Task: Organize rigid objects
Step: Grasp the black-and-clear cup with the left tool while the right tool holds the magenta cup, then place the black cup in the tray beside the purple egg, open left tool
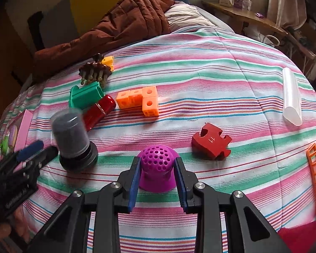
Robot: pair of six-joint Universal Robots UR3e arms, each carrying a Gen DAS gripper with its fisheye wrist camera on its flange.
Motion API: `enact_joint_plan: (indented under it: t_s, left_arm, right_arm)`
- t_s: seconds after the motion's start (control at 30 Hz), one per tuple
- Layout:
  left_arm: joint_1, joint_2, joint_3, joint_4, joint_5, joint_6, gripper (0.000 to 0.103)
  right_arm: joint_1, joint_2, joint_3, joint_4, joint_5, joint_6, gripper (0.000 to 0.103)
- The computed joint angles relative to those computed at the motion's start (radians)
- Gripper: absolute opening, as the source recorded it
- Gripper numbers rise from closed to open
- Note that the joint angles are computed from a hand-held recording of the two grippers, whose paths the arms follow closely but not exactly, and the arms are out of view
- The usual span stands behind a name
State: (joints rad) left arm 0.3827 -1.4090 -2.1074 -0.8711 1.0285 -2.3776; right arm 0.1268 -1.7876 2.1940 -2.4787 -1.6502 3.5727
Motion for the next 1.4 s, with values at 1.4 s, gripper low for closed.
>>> enact_joint_plan:
  t_s: [1.4]
  left_arm:
    - [0.267, 0.316, -0.1, -0.426, -0.201, 0.393, 0.044]
  right_arm:
    - [0.014, 0.022, -0.016, -0.007, -0.005, 0.0, 0.032]
